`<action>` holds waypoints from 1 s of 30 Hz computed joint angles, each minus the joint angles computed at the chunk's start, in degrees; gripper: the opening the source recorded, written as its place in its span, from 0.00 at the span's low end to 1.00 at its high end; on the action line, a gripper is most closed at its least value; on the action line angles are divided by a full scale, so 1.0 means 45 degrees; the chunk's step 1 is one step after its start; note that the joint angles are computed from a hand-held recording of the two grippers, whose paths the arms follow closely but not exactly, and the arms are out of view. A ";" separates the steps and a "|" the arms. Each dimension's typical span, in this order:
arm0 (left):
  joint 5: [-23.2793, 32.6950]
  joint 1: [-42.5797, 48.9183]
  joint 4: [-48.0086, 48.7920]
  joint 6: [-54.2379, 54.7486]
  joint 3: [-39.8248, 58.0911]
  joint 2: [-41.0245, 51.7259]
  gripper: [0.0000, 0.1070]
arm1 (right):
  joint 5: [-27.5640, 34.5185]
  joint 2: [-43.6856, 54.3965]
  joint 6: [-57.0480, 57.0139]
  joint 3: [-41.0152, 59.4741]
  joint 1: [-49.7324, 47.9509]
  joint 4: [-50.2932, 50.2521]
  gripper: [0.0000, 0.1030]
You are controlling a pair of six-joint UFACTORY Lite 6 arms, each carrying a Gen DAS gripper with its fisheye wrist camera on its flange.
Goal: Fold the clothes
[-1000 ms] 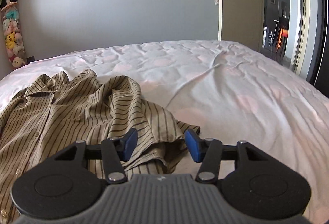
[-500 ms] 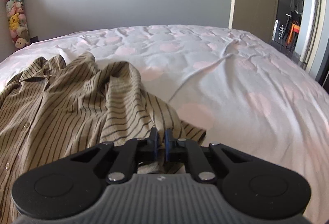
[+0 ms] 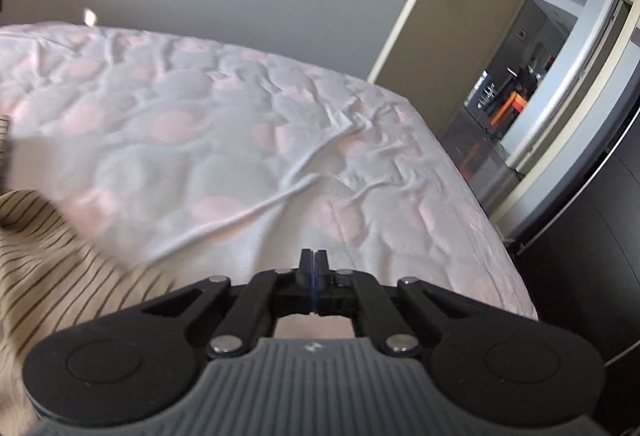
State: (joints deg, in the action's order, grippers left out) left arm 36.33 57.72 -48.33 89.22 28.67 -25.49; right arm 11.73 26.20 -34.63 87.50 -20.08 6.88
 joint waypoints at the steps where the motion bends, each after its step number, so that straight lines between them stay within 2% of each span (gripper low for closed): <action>1: -0.0221 -0.0172 -0.0061 0.0003 -0.0044 0.0033 0.48 | 0.0369 0.0738 0.1067 0.0812 0.0016 -0.0800 0.00; 3: -0.0575 -0.0464 -0.0276 0.0036 -0.0042 0.0174 0.48 | 0.0928 0.1533 0.1740 0.1585 0.0013 -0.0800 0.00; 6: -0.0814 -0.0678 -0.0926 0.0426 -0.0003 0.0440 0.48 | 0.1896 0.1812 -0.0838 0.1573 -0.0538 0.2664 0.06; 8: -0.1072 -0.0938 -0.1139 0.0475 0.0017 0.0623 0.48 | 0.2488 0.1744 -0.3113 0.1072 -0.1200 0.5329 0.16; 10: -0.1270 -0.1181 -0.1311 0.0616 -0.0026 0.0729 0.48 | 0.2871 0.1420 -0.5401 0.0123 -0.1958 0.7994 0.36; 13: -0.1492 -0.1406 -0.1436 0.0838 -0.0203 0.0748 0.48 | 0.3571 0.0889 -0.9092 -0.1656 -0.3052 1.1862 0.37; 14: -0.1516 -0.1435 -0.1379 0.0848 -0.0251 0.0742 0.48 | 0.3781 0.0797 -0.9662 -0.2118 -0.3323 1.2542 0.37; 19: -0.0963 -0.1016 -0.0958 0.0893 -0.0441 0.0010 0.48 | 0.5814 -0.0108 -1.1658 -0.4925 -0.4745 1.5434 0.38; 23: -0.0101 -0.0419 -0.0846 0.0729 -0.0302 -0.0479 0.48 | 0.7712 -0.1347 -1.2950 -0.7676 -0.5866 1.6479 0.38; 28: 0.1257 0.0318 -0.0626 0.0876 -0.0385 -0.1121 0.48 | 0.8188 -0.2304 -1.4639 -1.0341 -0.5998 1.8550 0.38; 30: 0.1606 0.0594 -0.0591 0.1155 -0.0531 -0.1500 0.48 | 0.8013 -0.2532 -1.4904 -1.0715 -0.5625 1.9457 0.38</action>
State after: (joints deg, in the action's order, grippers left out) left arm 43.55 60.39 -50.99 94.42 26.28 -32.24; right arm 47.79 14.81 -101.70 39.28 -45.39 94.44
